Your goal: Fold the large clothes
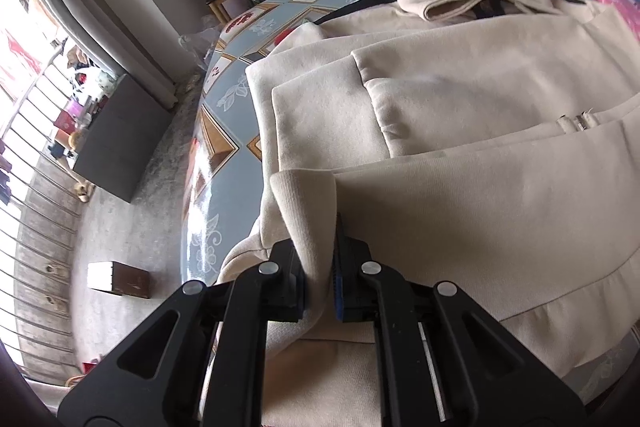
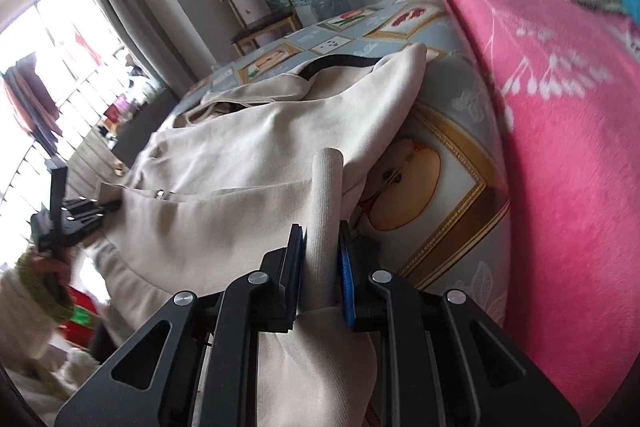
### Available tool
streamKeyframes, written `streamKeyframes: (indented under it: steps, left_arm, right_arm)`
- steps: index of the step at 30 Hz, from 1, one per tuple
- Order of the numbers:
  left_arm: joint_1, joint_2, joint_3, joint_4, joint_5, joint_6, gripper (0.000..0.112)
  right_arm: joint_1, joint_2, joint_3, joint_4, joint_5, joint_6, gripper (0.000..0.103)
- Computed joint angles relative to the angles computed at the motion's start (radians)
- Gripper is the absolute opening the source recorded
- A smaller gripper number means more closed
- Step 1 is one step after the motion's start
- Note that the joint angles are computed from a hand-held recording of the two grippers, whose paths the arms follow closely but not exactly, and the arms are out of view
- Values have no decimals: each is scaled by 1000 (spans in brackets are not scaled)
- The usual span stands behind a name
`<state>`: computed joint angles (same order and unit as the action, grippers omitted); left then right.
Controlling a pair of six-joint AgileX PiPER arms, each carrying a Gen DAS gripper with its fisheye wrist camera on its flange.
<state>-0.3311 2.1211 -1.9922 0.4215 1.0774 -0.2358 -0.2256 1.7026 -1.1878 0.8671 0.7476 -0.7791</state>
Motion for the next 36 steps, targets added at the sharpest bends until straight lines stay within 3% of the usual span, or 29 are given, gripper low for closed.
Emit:
streamKeyframes:
  steps: [4,7,17,24,31,36]
  left_arm:
    - [32,-30,48,-71,-62,28,8]
    - [60,-59,92,-144,-112,64,8]
    - [109,-142,218,-342,-228,283,9]
    - [140,-167,256,-435,-260,355,9]
    - [168,-193,321,-503,-332,416,9]
    - [169,-254,401,-512,-402,429,5]
  right_arm:
    - [-26,48,-94,-52,130,53,23]
    - [-31,72,-135,-79,179,101,25]
    - [16,121,-260,-220,227,341,25]
    - [95,5,-231,-348,204,464,25]
    - [320,52,-322,-814,174,810,24]
    - [413,9,-288,-1030,159,1013,7]
